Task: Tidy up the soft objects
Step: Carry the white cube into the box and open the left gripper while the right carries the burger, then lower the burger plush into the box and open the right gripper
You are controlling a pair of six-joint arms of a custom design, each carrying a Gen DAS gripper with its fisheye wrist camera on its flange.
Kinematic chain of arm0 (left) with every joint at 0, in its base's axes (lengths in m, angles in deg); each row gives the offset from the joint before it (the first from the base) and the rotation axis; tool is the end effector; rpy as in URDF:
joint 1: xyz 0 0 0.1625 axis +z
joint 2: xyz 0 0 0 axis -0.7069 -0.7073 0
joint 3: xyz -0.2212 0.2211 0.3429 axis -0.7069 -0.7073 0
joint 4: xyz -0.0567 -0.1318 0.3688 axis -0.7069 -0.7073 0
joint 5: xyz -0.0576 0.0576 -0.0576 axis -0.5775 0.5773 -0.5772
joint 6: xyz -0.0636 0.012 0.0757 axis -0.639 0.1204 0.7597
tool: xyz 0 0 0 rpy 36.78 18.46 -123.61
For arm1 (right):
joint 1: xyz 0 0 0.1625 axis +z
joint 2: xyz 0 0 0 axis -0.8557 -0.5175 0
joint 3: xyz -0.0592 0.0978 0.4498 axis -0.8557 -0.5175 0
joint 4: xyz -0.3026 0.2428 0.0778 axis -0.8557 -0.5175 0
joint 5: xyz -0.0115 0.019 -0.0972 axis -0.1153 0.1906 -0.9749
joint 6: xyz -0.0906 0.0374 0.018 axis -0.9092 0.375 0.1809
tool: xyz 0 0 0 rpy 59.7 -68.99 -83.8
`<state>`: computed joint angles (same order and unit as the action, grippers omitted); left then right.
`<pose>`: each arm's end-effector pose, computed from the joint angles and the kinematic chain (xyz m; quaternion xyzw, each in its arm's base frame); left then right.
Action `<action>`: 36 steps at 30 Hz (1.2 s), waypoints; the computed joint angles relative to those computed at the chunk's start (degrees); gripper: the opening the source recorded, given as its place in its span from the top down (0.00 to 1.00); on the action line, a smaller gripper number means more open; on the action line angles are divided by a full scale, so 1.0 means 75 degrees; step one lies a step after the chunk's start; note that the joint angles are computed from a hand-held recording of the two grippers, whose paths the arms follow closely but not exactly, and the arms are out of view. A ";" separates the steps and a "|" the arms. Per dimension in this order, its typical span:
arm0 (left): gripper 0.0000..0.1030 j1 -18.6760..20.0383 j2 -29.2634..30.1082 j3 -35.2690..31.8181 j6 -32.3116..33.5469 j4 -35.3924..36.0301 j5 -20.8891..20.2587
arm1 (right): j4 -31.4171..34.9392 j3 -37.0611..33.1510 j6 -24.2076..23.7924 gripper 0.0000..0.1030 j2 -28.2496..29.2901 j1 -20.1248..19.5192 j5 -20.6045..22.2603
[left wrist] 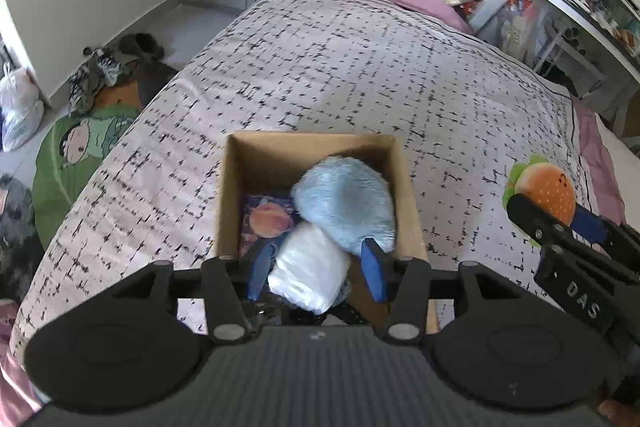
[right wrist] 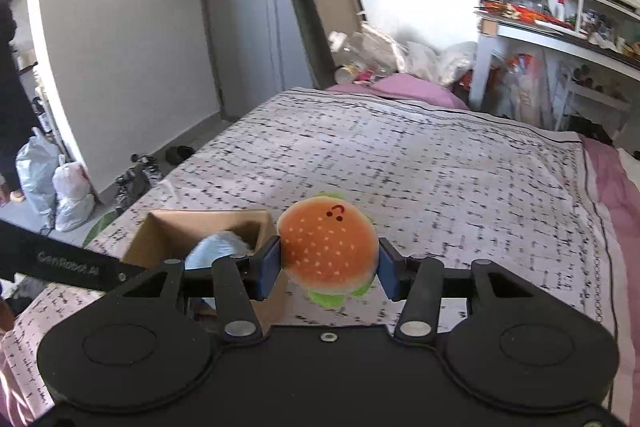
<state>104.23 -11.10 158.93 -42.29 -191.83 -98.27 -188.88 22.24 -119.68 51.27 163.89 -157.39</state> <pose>-0.1120 -0.6179 0.2416 -0.1375 0.8524 -0.3561 0.3574 0.2988 -0.6847 0.0129 0.4038 -0.8482 0.2938 0.1767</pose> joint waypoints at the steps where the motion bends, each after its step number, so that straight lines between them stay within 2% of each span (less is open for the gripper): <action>1: 0.52 0.0007 -0.0053 0.0048 -0.0069 -0.0013 -0.0008 | 0.0089 0.0034 0.0016 0.52 -0.0021 0.0009 0.0085; 6: 0.50 -0.0005 -0.0310 0.0264 -0.0240 -0.0025 0.0074 | 0.0507 0.0196 0.0030 0.52 -0.0094 0.0080 0.0379; 10: 0.50 -0.0014 -0.0453 0.0409 -0.0262 -0.0082 0.0080 | 0.0908 0.0252 0.0017 0.52 -0.0098 0.0122 0.0422; 18: 0.49 -0.0014 -0.0680 0.0708 -0.0463 -0.0073 0.0013 | 0.1050 0.0486 -0.0146 0.52 -0.0109 0.0235 0.0351; 21: 0.49 -0.0021 -0.0750 0.0799 -0.0537 -0.0091 -0.0035 | 0.1118 0.0542 -0.0175 0.48 -0.0096 0.0286 0.0235; 23: 0.49 -0.0034 -0.0794 0.0867 -0.0550 -0.0136 -0.0049 | 0.1008 0.0600 -0.0307 0.39 -0.0079 0.0327 0.0063; 26: 0.49 -0.0070 -0.0855 0.0924 -0.0686 -0.0037 -0.0036 | 0.0901 0.0689 -0.0331 0.32 -0.0126 0.0351 -0.0021; 29: 0.42 -0.0107 -0.0901 0.0941 -0.0960 0.0128 -0.0006 | 0.0839 0.0825 -0.0331 0.27 -0.0254 0.0326 0.0020; 33: 0.39 -0.0225 -0.0953 0.0971 -0.1196 0.0270 0.0016 | 0.0775 0.0948 -0.0296 0.27 -0.0406 0.0312 -0.0138; 36: 0.31 -0.0381 -0.0990 0.1018 -0.1347 0.0436 0.0138 | 0.0853 0.1030 -0.0167 0.27 -0.0546 0.0300 -0.0236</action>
<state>101.37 -18.52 166.57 -52.40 -188.56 -97.23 -182.48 29.97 -120.94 47.18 166.14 -159.15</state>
